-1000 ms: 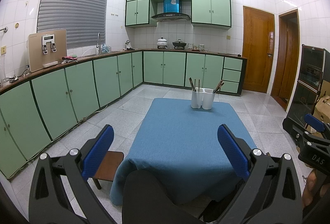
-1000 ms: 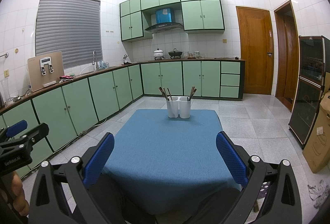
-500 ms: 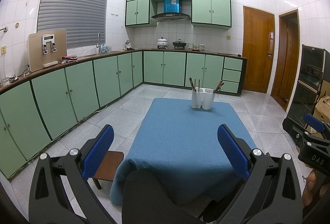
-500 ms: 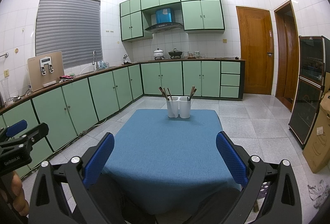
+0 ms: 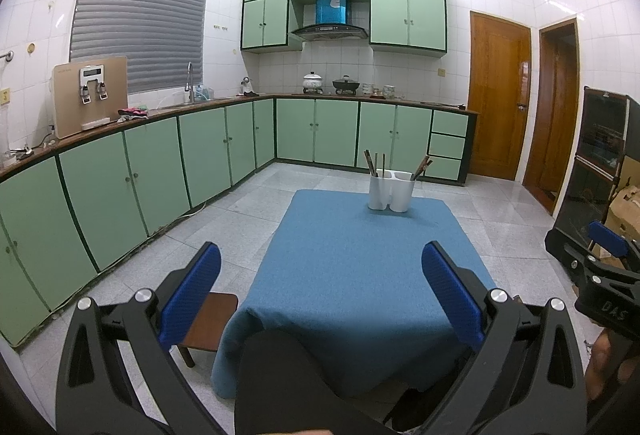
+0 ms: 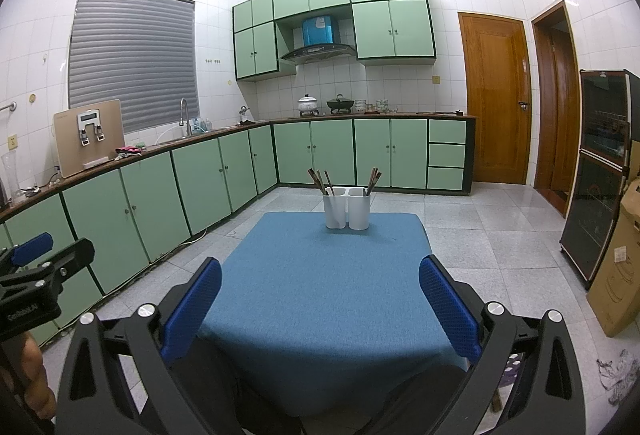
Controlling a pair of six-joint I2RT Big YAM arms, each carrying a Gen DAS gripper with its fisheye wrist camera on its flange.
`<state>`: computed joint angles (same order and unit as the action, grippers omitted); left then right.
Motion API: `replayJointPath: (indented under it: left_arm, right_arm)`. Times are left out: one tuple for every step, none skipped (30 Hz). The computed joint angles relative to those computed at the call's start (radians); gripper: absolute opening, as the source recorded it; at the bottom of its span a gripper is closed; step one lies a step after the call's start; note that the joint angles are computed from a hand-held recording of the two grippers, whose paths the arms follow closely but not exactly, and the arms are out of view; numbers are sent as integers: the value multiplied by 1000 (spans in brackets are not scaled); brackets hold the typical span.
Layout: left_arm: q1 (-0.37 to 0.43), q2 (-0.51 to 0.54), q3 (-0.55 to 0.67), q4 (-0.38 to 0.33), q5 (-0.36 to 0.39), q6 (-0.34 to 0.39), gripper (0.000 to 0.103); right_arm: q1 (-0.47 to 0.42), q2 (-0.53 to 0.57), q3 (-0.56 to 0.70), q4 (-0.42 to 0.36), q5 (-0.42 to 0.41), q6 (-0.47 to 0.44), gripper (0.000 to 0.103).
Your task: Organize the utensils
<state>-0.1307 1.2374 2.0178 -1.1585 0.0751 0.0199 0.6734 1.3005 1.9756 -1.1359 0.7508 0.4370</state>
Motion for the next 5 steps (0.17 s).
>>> replayJointPath:
  left_arm:
    - [0,1,2,0,0,0,98]
    - [2,2,4,-1,2,1,98]
    - [1,2,5,-3,2,2,98]
    - [1,2,5,-3,1,1,98]
    - [2,3,6,-3,3,1,98]
  right_arm:
    - [0,0,-1,1,1,0,97]
    - [0,0,0,1,0,1,97]
    - [0,0,0,1,0,1,97]
    - [0,0,0,1,1,1,97]
    - [1,1,0,1,2,1,97]
